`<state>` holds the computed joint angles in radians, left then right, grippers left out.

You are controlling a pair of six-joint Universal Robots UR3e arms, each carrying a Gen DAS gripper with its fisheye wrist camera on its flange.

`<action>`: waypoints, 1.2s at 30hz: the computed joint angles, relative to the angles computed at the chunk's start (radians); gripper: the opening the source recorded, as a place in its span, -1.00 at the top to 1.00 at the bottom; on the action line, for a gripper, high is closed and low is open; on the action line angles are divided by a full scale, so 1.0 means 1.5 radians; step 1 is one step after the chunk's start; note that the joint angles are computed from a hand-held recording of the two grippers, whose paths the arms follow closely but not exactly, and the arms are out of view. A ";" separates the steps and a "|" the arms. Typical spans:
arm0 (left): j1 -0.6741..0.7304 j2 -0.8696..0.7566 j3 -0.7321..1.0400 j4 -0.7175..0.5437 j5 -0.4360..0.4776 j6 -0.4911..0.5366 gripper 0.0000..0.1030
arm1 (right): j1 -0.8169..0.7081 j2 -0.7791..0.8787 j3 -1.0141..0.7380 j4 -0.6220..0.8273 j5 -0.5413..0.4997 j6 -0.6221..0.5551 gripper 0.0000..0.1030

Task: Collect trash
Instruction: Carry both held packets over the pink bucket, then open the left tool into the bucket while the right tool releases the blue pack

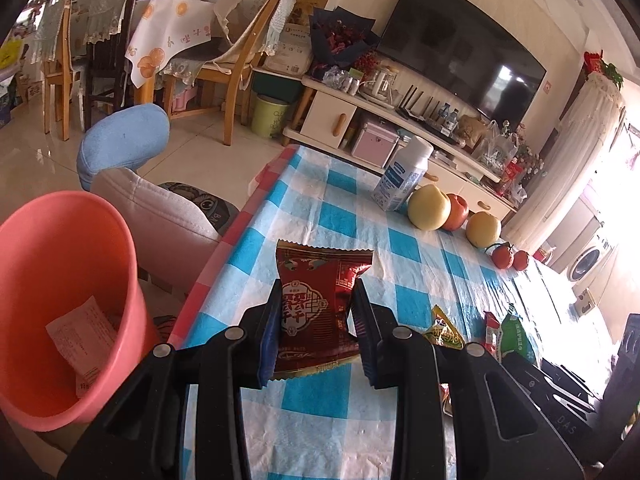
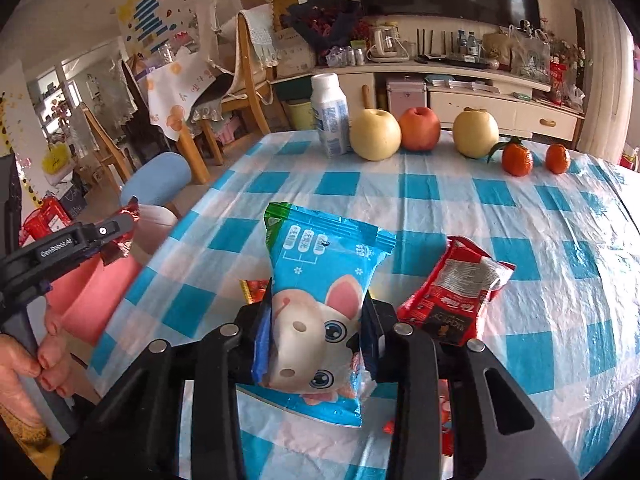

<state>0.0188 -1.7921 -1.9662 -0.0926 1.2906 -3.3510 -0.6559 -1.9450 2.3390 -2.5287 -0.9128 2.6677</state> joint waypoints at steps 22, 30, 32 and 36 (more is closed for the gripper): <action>0.351 0.157 -0.151 -0.065 -0.021 -0.053 0.34 | 0.516 0.392 -0.438 -0.059 -0.017 0.256 0.26; 0.398 0.127 -0.132 -0.107 0.000 -0.063 0.31 | 0.595 0.556 -0.617 -0.038 -0.034 0.316 0.10; 0.396 0.118 -0.131 -0.105 0.010 -0.071 0.00 | 0.586 0.567 -0.619 -0.050 -0.009 0.338 -0.12; 0.378 0.112 -0.139 -0.065 0.039 -0.078 -0.25 | 0.568 0.538 -0.566 -0.101 0.003 0.357 -0.40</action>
